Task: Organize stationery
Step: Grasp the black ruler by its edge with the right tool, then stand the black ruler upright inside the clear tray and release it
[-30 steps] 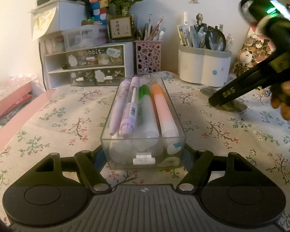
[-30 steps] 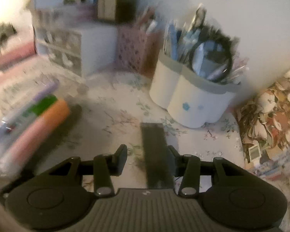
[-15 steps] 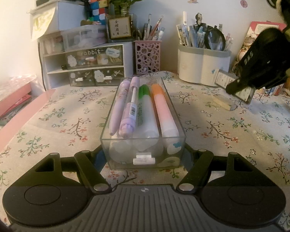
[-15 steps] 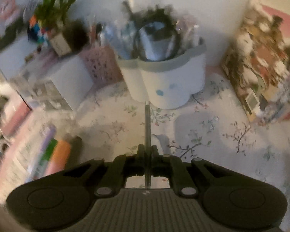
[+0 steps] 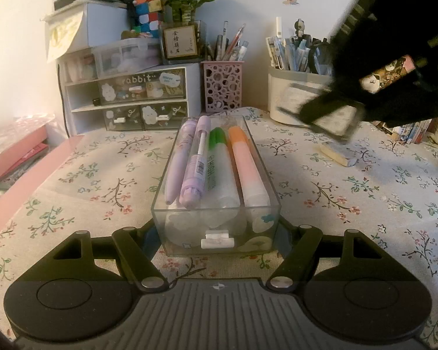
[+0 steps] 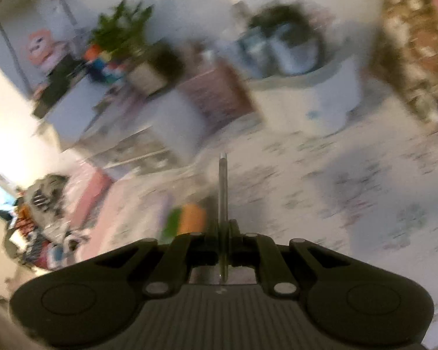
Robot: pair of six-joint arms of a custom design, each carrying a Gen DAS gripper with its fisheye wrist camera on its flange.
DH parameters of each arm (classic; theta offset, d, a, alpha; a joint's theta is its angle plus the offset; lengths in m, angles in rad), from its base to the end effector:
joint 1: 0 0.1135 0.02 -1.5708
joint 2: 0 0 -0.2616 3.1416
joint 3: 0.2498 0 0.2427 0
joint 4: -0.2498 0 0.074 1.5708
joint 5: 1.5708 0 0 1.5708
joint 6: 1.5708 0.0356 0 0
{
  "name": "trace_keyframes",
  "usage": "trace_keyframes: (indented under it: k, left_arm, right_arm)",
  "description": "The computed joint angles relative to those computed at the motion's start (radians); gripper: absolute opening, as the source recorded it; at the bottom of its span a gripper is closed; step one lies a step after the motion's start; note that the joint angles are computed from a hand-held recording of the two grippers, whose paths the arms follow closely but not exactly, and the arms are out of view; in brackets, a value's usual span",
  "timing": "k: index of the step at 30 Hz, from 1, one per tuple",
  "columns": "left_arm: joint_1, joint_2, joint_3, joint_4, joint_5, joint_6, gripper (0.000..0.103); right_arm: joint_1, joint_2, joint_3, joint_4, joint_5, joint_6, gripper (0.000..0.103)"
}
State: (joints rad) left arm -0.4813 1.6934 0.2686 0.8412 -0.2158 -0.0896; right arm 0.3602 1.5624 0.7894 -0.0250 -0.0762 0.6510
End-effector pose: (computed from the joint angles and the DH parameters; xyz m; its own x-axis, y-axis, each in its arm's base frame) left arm 0.2130 -0.1027 0.0893 -0.5128 0.1692 -0.8417 0.2489 0.9676 0.0428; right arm 0.2840 0.1099 0.1754 -0.7761 0.3534 -0.5223 0.0869 0.8803 0.4664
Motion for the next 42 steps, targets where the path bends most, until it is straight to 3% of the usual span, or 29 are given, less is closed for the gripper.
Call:
trace_keyframes:
  k: [5, 11, 15, 20, 28, 36, 42]
  left_arm:
    - [-0.003, 0.001, 0.0, 0.001, -0.005, 0.005, 0.073]
    - [-0.097, 0.049, -0.011, 0.091, -0.155, 0.09, 0.073]
    - [-0.062, 0.028, -0.001, 0.045, -0.103, 0.061, 0.073]
    - [-0.095, 0.041, -0.006, 0.067, -0.148, 0.07, 0.073]
    - [-0.075, 0.028, 0.001, 0.041, -0.115, 0.06, 0.073]
    - [-0.05, 0.023, 0.01, 0.022, -0.079, 0.055, 0.073]
    - [-0.041, 0.024, 0.012, 0.017, -0.067, 0.048, 0.073]
  right_arm:
    - [0.032, 0.072, 0.065, -0.003, -0.059, 0.07, 0.01]
    - [0.031, 0.138, 0.205, -0.157, -0.103, 0.077, 0.01]
    - [0.053, 0.214, 0.326, -0.287, -0.079, 0.058, 0.01]
    - [0.065, 0.271, 0.426, -0.403, -0.027, 0.057, 0.01]
    - [0.09, 0.374, 0.623, -0.609, -0.037, -0.023, 0.011]
    - [0.098, 0.307, 0.57, -0.567, 0.034, -0.056, 0.017]
    - [0.106, 0.326, 0.56, -0.526, 0.063, -0.07, 0.012]
